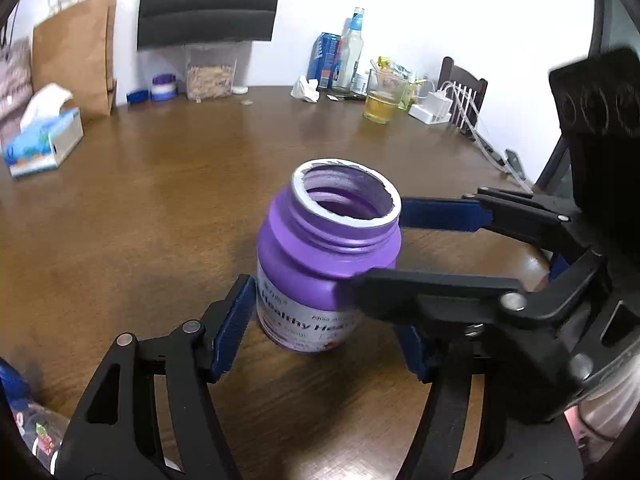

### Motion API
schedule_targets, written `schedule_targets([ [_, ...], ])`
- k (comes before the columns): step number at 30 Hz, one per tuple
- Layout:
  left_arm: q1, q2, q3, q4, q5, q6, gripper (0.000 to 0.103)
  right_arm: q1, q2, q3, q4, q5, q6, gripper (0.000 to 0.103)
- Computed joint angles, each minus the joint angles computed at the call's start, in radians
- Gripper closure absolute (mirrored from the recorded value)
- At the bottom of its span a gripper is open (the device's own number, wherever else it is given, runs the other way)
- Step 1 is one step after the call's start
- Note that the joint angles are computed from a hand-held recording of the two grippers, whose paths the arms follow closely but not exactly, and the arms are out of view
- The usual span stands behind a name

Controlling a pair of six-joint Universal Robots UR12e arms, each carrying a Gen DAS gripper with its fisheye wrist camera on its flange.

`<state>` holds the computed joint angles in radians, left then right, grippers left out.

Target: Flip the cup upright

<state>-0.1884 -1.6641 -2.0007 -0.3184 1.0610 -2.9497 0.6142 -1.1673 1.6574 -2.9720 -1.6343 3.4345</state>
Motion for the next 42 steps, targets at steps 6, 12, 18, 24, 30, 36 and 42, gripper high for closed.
schedule_targets([
  [6,-0.004,0.047,-0.015,0.031,0.062,0.012,0.028,0.008,-0.044,0.037,-0.014,-0.072,0.017,0.023],
  [12,0.003,0.121,-0.059,0.117,0.111,0.023,0.02,0.042,-0.089,0.066,-0.011,-0.206,0.058,0.017],
  [18,0.02,0.181,-0.108,0.194,0.179,-0.029,0.014,0.086,-0.102,0.063,-0.009,-0.274,0.06,0.017],
  [24,0.032,0.273,-0.187,0.28,0.324,-0.118,0.0,0.149,-0.107,0.048,0.004,-0.374,0.071,0.017],
  [30,0.056,0.407,-0.302,0.321,0.44,-0.135,0.0,0.23,-0.107,0.062,-0.012,-0.5,0.018,0.017],
  [36,0.083,0.52,-0.399,0.336,0.463,-0.156,0.0,0.303,-0.093,0.088,-0.094,-0.592,0.013,0.017],
  [42,0.052,0.586,-0.463,0.342,0.517,-0.179,0.0,0.355,-0.095,0.114,-0.108,-0.645,0.068,0.017],
])
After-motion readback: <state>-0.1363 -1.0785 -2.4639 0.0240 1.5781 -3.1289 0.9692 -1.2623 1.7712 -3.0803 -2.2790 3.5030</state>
